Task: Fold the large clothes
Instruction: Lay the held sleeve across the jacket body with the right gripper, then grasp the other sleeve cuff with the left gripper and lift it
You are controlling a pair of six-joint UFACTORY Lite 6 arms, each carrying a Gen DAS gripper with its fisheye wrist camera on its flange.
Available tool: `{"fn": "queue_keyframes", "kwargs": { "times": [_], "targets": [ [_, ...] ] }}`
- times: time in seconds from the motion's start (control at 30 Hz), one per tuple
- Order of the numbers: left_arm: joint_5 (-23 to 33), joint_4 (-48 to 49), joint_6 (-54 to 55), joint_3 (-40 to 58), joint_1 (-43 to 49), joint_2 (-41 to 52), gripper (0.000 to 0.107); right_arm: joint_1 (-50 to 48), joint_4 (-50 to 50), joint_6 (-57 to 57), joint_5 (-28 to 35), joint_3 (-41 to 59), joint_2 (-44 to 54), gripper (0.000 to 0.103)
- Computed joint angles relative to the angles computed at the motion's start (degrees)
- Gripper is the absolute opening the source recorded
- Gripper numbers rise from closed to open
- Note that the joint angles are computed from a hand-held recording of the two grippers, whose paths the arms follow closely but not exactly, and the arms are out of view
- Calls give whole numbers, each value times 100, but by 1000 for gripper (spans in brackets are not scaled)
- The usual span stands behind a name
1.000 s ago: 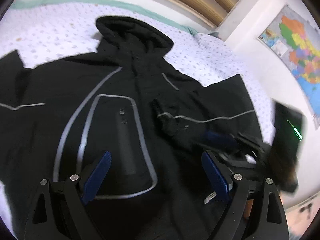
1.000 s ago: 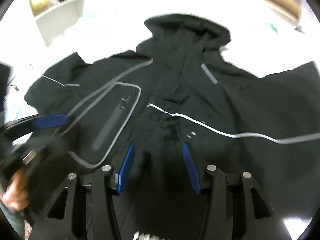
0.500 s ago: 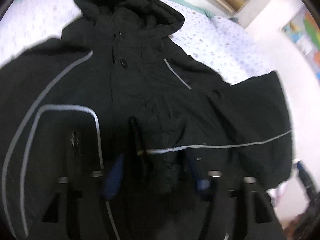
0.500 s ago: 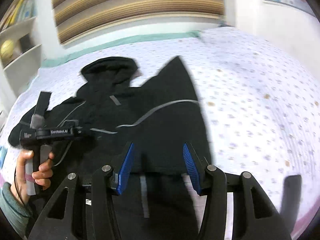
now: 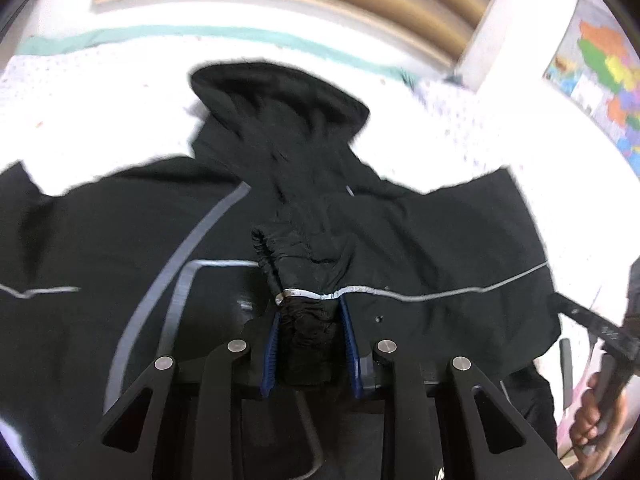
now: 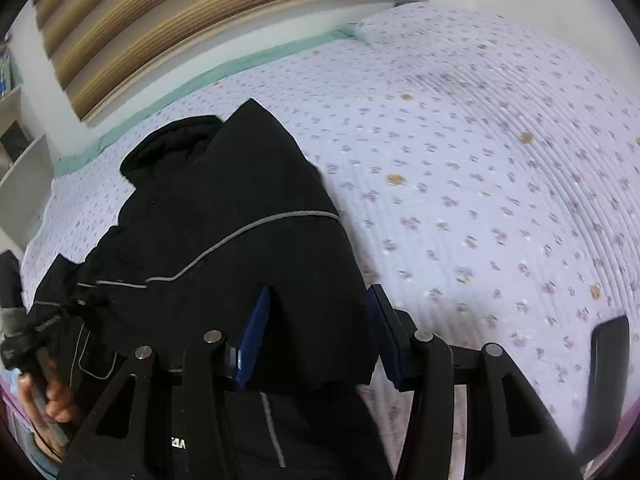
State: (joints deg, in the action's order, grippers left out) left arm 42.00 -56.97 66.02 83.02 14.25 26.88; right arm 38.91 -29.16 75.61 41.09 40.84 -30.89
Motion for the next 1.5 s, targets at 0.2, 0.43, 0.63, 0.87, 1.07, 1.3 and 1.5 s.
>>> {"fn": "queue_keyframes", "kwargs": {
  "times": [0.2, 0.43, 0.63, 0.87, 1.07, 1.3, 1.5],
  "targets": [
    [467, 82, 111, 614, 1252, 114, 26, 526, -220, 37, -292, 1352, 1789, 54],
    [674, 1115, -664, 2057, 2003, 1533, 21, 898, 29, -695, -691, 3333, 4493, 54],
    [823, 849, -180, 1861, 2163, 1524, 22, 1250, -527, -260, -315, 4377, 6141, 56],
    [1035, 167, 489, 1270, 1924, 585, 51, 1261, 57, -563, -747, 4193, 5217, 57],
    [267, 1999, -1178, 1642, 770, 1682, 46, 1799, -205, -337, 68, 6117, 6512, 58],
    [111, 1613, -599, 1353, 828, 1533, 46, 2061, -1506, 1194, -297, 5651, 7054, 60],
    [1511, 295, 1326, 604, 2392, 328, 47, 2105, -1732, 1511, -449, 5380, 6879, 61]
  ]
}}
